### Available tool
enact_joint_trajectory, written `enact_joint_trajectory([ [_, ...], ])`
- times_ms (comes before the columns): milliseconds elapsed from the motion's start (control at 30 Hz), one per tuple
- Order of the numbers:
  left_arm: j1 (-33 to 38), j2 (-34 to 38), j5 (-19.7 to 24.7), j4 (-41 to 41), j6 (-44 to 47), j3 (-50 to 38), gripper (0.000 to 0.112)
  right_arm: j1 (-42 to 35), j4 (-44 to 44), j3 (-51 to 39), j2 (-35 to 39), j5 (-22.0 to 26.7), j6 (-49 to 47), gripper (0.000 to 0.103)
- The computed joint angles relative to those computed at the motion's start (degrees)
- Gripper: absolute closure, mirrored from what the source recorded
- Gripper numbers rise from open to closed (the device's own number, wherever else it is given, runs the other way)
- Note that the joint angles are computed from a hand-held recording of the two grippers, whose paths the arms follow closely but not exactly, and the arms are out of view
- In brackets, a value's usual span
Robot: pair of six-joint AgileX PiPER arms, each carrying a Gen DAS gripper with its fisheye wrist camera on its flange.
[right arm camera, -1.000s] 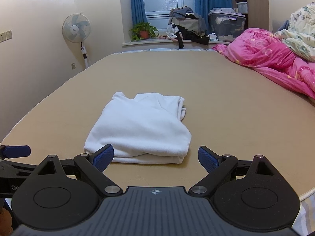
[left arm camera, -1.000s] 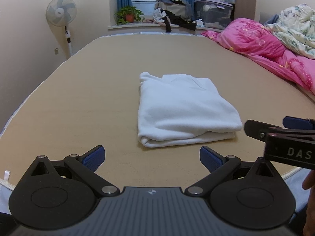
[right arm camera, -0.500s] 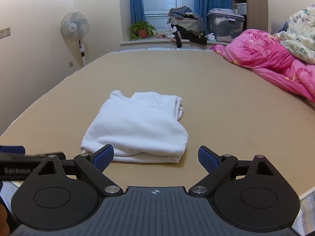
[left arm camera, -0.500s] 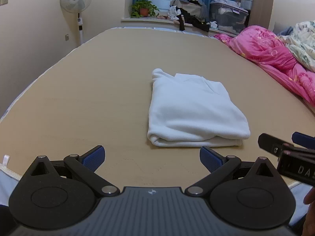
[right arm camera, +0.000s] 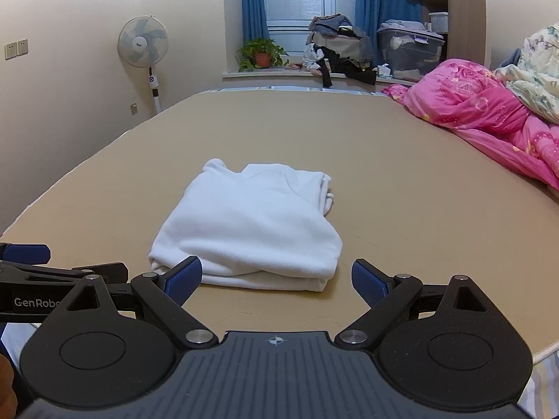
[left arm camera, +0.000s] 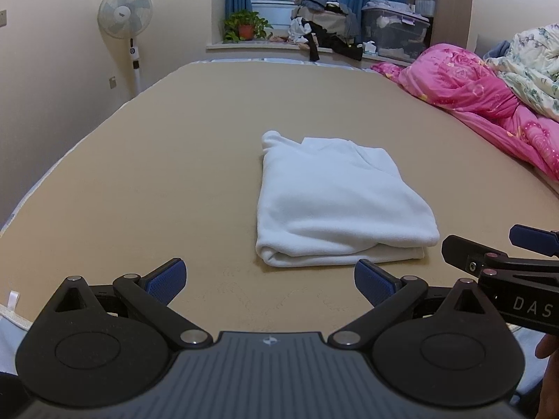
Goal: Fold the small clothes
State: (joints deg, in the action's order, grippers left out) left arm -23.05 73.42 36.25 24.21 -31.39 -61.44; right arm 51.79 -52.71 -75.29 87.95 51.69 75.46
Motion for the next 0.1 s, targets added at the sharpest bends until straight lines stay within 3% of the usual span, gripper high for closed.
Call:
enact_joint_trajectory([
  [100,0.10,-0.09,-0.04,-0.10,0.21,0.00,0.010,-0.02,0.00,0.02,-0.03,-0.04,0.03,0.010],
])
